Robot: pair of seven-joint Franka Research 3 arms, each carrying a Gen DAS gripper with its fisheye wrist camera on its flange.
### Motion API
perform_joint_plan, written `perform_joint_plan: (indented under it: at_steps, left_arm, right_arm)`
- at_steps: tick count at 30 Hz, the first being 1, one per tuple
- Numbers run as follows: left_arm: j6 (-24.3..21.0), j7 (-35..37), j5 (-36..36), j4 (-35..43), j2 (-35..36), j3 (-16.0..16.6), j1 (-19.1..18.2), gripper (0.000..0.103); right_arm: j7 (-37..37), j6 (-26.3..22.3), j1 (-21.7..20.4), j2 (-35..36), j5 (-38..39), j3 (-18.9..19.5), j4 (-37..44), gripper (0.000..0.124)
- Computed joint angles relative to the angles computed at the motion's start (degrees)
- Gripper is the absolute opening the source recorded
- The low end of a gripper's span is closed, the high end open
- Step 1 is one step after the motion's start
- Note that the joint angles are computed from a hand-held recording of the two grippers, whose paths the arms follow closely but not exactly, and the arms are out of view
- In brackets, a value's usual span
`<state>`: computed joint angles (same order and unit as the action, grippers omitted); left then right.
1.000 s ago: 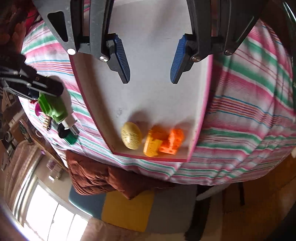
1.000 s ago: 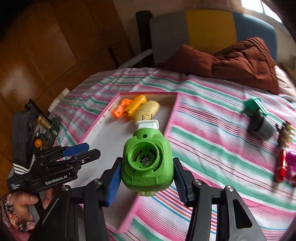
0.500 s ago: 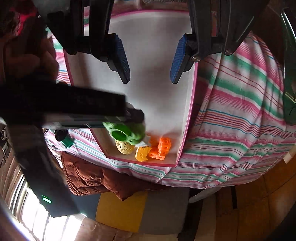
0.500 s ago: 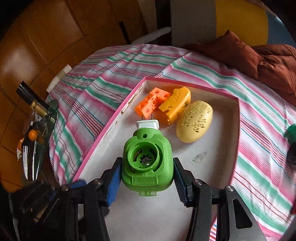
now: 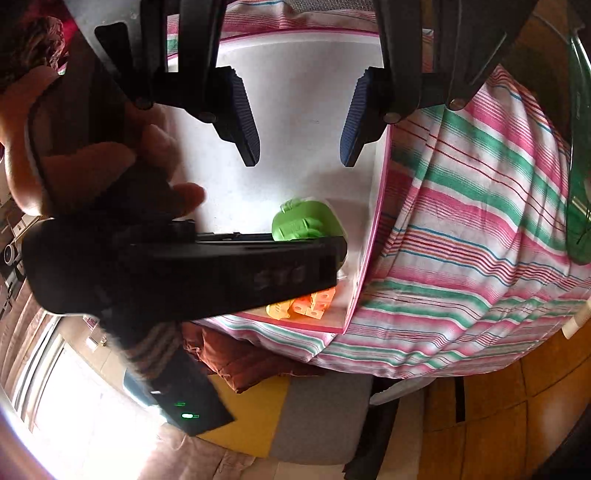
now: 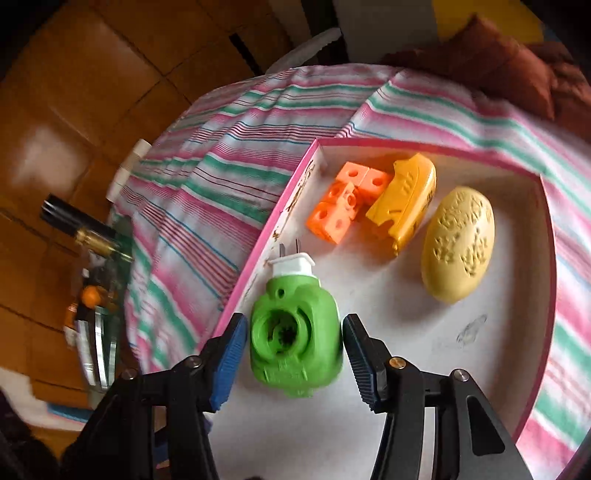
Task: Organize rigid objects
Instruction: 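Carry the green bottle into the tray and open the right tool, then move the right tool to the red K puzzle piece and grasp it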
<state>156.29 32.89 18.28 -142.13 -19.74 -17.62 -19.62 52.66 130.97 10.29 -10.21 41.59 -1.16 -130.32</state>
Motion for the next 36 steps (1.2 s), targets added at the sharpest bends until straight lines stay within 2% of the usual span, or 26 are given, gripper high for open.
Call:
perform_joint_plan:
  at_steps: [5, 9, 17, 23, 27, 36]
  left_arm:
    - [1.8, 0.0, -0.3, -0.5, 0.0, 0.2, -0.3, 0.046]
    - [3.3, 1.0, -1.1, -0.9, 0.1, 0.6, -0.8, 0.046]
    - [5.6, 2.4, -1.3, -1.0, 0.5, 0.3, -1.5, 0.046]
    - [9.2, 3.6, -1.7, -1.5, 0.7, 0.5, -2.0, 0.046]
    - [10.6, 4.6, -2.1, -1.2, 1.0, 0.4, -2.6, 0.046]
    - [9.9, 6.0, -1.7, 1.6, 3.3, -0.7, -3.4, 0.046]
  right_arm:
    - [-4.1, 1.7, -0.6, -5.0, 3.1, -1.8, -4.0, 0.057]
    - [-5.7, 5.3, -1.4, -10.0, 4.3, -2.8, -7.9, 0.068]
    - [-2.2, 14.4, -4.5, -18.5, -3.2, -3.0, -15.8, 0.068]
    - [-0.8, 16.2, -7.2, -21.0, -8.4, -5.5, -19.0, 0.068]
    - [-0.4, 15.6, -9.7, -22.1, -10.6, -7.4, -20.7, 0.068]
    - [1.9, 17.0, -18.3, -21.7, -18.6, -8.8, -23.2, 0.068]
